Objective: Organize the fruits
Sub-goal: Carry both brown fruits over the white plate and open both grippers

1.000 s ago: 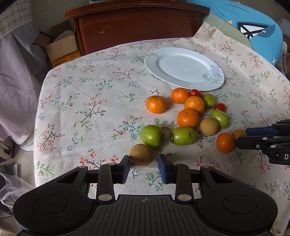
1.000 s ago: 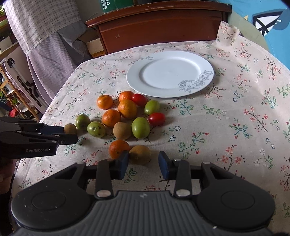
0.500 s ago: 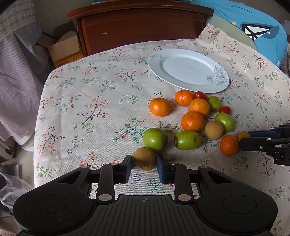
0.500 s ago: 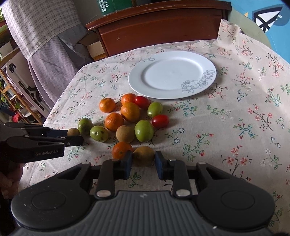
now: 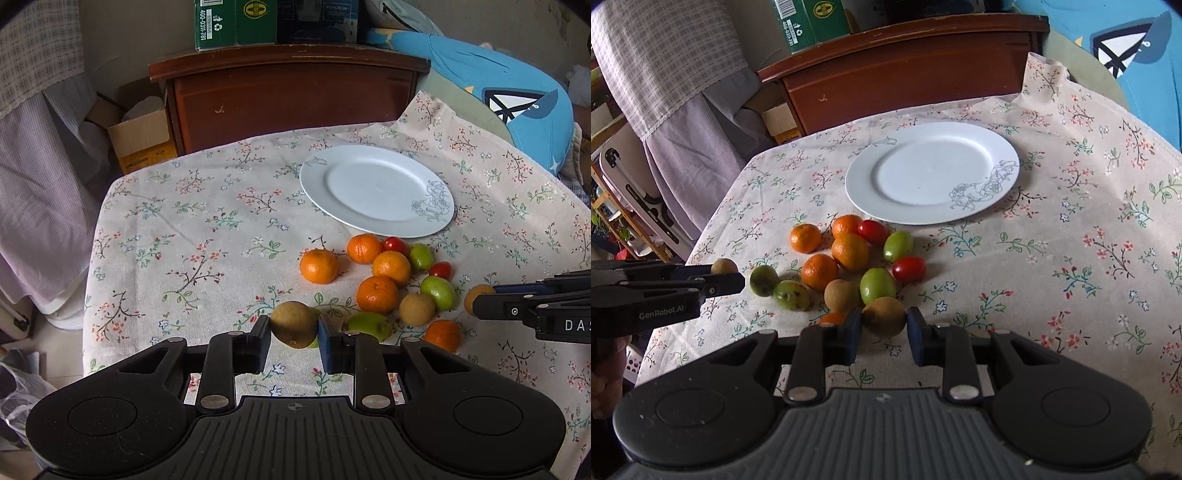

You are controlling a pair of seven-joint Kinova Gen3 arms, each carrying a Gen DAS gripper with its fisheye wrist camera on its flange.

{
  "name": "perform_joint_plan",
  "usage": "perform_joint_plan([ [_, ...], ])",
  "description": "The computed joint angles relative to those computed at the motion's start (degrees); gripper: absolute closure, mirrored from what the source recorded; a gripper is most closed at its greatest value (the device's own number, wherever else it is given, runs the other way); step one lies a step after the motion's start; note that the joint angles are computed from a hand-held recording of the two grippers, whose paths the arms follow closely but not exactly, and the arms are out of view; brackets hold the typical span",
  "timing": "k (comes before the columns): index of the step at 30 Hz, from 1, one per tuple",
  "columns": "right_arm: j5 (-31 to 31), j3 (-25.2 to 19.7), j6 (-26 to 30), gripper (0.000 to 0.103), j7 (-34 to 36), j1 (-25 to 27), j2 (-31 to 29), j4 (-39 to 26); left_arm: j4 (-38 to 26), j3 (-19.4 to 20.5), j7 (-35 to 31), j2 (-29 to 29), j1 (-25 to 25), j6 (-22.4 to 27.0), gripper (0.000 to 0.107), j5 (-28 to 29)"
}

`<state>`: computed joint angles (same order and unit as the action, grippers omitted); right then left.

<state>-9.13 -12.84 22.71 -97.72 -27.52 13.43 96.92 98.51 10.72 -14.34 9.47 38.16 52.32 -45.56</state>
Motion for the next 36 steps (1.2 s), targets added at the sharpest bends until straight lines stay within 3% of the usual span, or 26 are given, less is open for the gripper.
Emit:
perform_joint_plan([
  [4, 2.0, 0.9, 0.3, 0.076, -0.6, -0.9, 0.5, -2.0, -1.6, -0.3, -2.7, 0.2, -1.5, -3.4, 0.083, 1.8],
  [9, -0.2, -0.6, 1.8, 0.076, 3.9, 1.9, 2.9, -7.5, -4.7, -1.9, -4.4, 1.8, -1.9, -4.8, 0.083, 0.8],
  [12, 0.2, 0.9, 2.3, 0.076, 2.9, 1.1, 4.4, -11.0, -7.5, -2.9, -6.1, 3.4, -2.1, -4.7, 0.083, 0.6],
  [16, 5.5, 4.8, 3.5, 0.076, -1.2, -2.6, 6.2, -14.6, -11.2, -4.3, -9.4, 6.1, -2.0, -4.1, 0.083, 1.3],
  [22, 7.4, 5.7, 6.4, 0.076, -5.2, -2.8, 9.0, -18.5, -15.8, -6.0, -14.1, 9.5, -2.8, -3.5, 0.083, 6.8],
  [36, 8.9, 6.2, 10.7, 0.076, -7.1, -2.4, 14.9, -25.5, -21.4, -9.6, -22.6, 14.9, -3.8, -6.7, 0.083, 13.8],
])
